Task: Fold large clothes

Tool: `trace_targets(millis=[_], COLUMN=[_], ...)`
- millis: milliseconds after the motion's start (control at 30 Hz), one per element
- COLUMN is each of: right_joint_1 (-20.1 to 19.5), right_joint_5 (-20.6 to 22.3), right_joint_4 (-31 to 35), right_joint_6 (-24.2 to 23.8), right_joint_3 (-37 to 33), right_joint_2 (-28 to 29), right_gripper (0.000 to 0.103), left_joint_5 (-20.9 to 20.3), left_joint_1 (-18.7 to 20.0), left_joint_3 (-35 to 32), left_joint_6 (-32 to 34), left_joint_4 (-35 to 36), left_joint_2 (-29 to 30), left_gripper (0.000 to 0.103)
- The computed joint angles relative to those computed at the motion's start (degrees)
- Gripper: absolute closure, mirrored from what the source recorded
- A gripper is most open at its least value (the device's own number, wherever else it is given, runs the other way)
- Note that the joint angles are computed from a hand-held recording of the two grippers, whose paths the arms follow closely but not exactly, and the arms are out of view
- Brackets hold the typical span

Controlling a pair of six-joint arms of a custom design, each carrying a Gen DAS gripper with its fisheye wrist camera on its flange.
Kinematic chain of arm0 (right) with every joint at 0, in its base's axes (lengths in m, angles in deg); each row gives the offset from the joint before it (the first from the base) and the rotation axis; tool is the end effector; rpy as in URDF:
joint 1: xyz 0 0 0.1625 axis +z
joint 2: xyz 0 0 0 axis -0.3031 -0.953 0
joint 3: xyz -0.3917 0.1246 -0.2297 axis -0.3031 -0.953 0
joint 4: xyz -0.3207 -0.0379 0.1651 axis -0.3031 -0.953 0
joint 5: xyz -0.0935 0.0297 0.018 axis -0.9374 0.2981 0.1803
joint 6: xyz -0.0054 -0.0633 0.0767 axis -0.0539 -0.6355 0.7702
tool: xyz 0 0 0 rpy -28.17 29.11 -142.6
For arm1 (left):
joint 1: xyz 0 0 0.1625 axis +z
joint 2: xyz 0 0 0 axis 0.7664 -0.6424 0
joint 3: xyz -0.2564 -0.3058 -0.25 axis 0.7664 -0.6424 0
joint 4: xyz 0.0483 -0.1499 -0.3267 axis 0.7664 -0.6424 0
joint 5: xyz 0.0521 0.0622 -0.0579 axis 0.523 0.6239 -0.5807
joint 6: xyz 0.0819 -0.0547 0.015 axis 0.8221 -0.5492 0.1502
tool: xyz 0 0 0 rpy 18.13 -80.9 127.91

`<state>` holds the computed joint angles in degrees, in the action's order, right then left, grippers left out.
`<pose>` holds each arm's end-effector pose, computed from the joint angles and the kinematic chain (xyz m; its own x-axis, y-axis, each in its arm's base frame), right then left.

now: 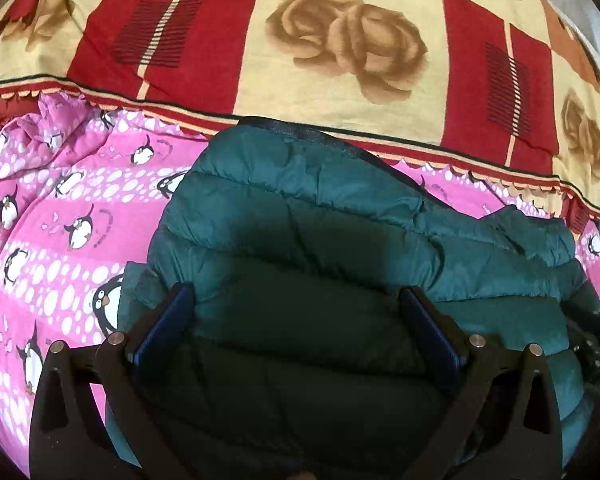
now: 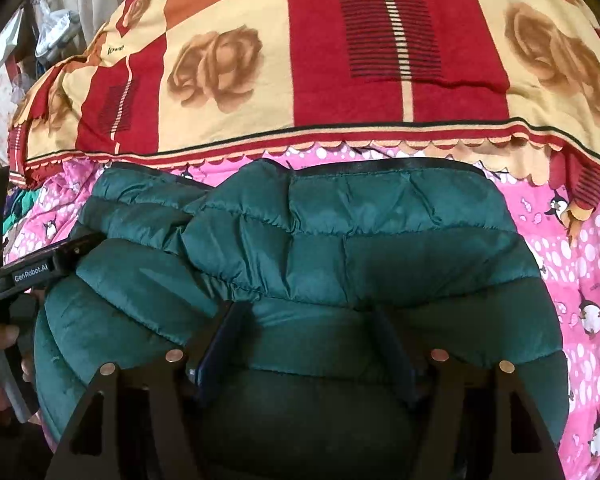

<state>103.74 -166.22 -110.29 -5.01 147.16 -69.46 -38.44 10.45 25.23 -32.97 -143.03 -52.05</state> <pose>0.0426 -0.7225 0.2164 -0.8009 -0.0498 0.5968 -0.3849 0.8062 -0.4493 -0.2151 -0.7827 0.0444 -0.7946 0.1303 -0.5930 0.4473 0.7860 -0.4267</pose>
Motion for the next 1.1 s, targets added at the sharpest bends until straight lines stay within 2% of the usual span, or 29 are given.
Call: trace_targets(millis=[100, 167, 233, 300, 400, 500, 567, 633, 700, 733, 833, 867, 900, 933, 1100], right_joint_1=[0.2, 0.3, 0.1, -0.4, -1.4, -2.5, -3.1, -3.2, -3.1, -2.9, -1.7, -1.3, -0.9, -1.2, -2.5], right_joint_5=[0.5, 1.6, 4.1, 5.8, 4.8, 5.1, 7.7, 10.5, 14.0, 14.2, 11.5, 9.2, 4.5, 1.9, 4.4], right_joint_4=[-2.0, -5.4, -13.5, -17.8, -24.5, -27.5, -29.5, -30.1, -29.5, -29.5, -24.6, -22.4, -18.9, -16.3, -20.9], right_joint_6=[-0.5, -0.6, -1.2, -1.3, -3.5, -3.7, -2.9, -2.7, -4.0, -4.8, -6.1, -6.2, -5.4, -4.6, -6.3], right_joint_3=[0.9, 3.0, 7.6, 11.3, 17.3, 21.3, 24.3, 26.5, 28.2, 28.4, 26.8, 25.7, 23.6, 22.3, 23.8], right_joint_2=[-0.2, -1.4, -4.1, -6.6, -10.2, -12.8, -14.6, -15.8, -16.3, -15.9, -13.9, -12.9, -11.3, -10.2, -8.9], right_gripper=[0.035, 0.036, 0.036, 0.036, 0.036, 0.036, 0.036, 0.036, 0.036, 0.036, 0.036, 0.036, 0.036, 0.035, 0.030], left_joint_5=[0.9, 3.5, 4.8, 3.7, 3.8, 0.0, -1.2, -0.4, 0.7, 0.5, 0.1, 0.2, 0.4, 1.0, 1.7], left_joint_1=[-0.2, -1.0, -2.4, -4.3, -7.5, -9.0, -9.6, -9.6, -9.6, -9.3, -8.8, -8.6, -8.6, -8.7, -8.6], left_joint_3=[0.7, -0.8, 0.0, 4.5, 10.9, 15.6, 18.2, 20.0, 22.0, 22.8, 23.4, 23.2, 22.9, 22.9, 24.3], left_joint_6=[1.4, -1.1, -5.8, -7.0, -6.5, -9.7, -10.4, -10.3, -9.0, -8.2, -7.7, -7.5, -6.9, -6.1, -3.6], left_joint_4=[-2.2, 4.6, 9.6, 6.0, -1.0, -3.9, -5.4, -5.3, -8.0, -9.9, -10.7, -10.4, -10.2, -10.3, -15.4], left_joint_2=[0.3, -0.1, -1.8, -4.1, -5.7, -6.8, -7.0, -6.8, -6.6, -6.7, -6.8, -6.6, -6.2, -5.8, -4.8], left_gripper=[0.000, 0.000, 0.001, 0.001, 0.001, 0.001, 0.001, 0.001, 0.000, 0.000, 0.000, 0.000, 0.000, 0.000, 0.000])
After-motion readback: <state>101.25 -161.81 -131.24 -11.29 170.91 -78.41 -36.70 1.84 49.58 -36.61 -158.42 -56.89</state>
